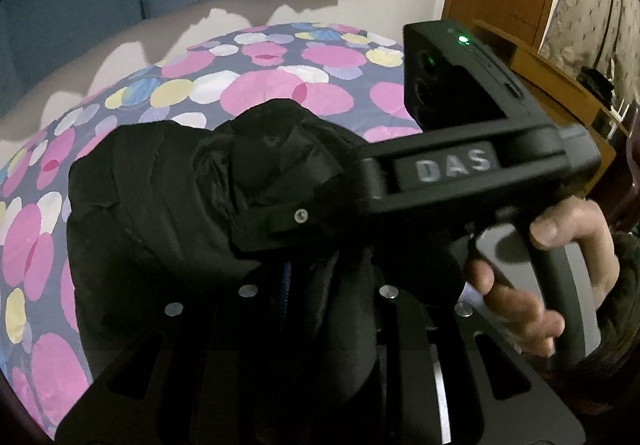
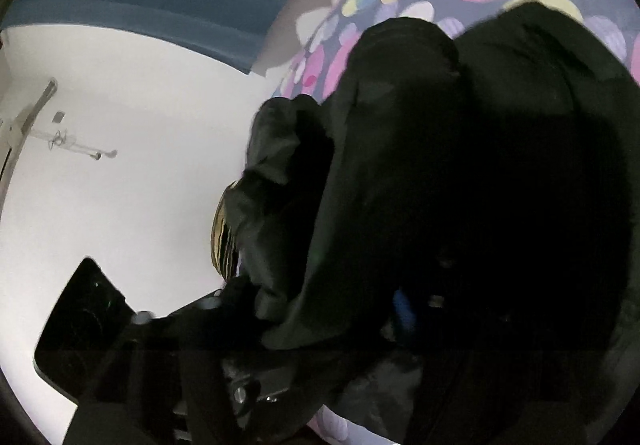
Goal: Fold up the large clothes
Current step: 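Press the folded jacket down with the right tool and open the left tool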
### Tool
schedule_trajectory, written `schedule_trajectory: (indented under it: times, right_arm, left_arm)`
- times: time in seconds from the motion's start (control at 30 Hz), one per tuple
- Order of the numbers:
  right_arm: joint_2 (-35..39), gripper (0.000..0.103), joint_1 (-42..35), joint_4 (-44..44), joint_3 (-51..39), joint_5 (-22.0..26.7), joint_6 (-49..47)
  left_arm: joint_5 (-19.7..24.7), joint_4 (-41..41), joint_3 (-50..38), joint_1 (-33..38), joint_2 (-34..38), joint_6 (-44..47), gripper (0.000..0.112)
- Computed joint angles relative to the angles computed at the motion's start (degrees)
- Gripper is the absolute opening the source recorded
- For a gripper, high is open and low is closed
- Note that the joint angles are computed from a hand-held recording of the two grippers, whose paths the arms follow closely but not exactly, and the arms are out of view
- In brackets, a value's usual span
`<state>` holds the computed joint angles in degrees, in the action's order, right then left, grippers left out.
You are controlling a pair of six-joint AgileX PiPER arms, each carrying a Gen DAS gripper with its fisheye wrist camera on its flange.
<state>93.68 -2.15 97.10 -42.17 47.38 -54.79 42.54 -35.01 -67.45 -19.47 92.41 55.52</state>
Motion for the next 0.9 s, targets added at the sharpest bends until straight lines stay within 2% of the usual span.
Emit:
schedule_trajectory:
  times: [0.07,0.17,0.23,0.3,0.37,0.47,0.57,0.63,0.73,0.8,0.9]
  right_arm:
    - [0.3,0.040,-0.1,-0.2,0.0,0.1,-0.3]
    - [1.2,0.036,-0.5,-0.4,-0.5,1.2,-0.5]
    - [1.7,0.031,-0.3,-1.2,-1.1,0.5,0.1]
    - [2.1,0.030,-0.3,-1.5,-1.3,-0.4,0.1]
    - [3.0,0.029,-1.3,-0.7,-0.8,1.2,-0.8]
    - [3.5,0.029,-1.9,-0.6,-0.7,1.4,-1.4]
    - [3.6,0.029,-1.9,-0.8,-0.8,1.5,-1.5]
    - [3.9,0.029,-2.1,-1.0,-1.0,1.9,-1.7]
    - [3.6,0.029,-2.4,-1.5,-0.9,2.4,-1.6]
    - [3.3,0.029,-2.4,-2.4,-1.2,2.4,-1.4]
    - [2.2,0.036,-2.3,-3.5,-1.3,1.9,-0.4]
  left_arm:
    - [-0.6,0.7,0.6,-0.6,-0.4,-0.3,0.027]
    - [-3.0,2.2,3.4,-1.6,-3.0,0.5,0.035]
    - [-3.2,0.3,5.8,-1.4,-5.3,3.7,0.053]
    - [-1.5,-2.6,8.1,-0.3,-8.1,7.8,0.056]
    - [-0.7,-4.2,10.3,0.8,-11.3,11.1,0.056]
    - [5.5,-10.0,11.6,7.2,-15.6,17.2,0.057]
    - [17.7,-18.7,9.0,20.8,-16.0,23.0,0.060]
    - [20.6,-22.8,7.6,27.7,-14.6,25.3,0.069]
    - [21.9,-24.5,3.0,35.7,-7.4,21.4,0.070]
    - [21.5,-23.2,-0.8,37.8,0.0,16.0,0.070]
    - [24.3,-21.8,-5.1,38.5,9.5,11.5,0.071]
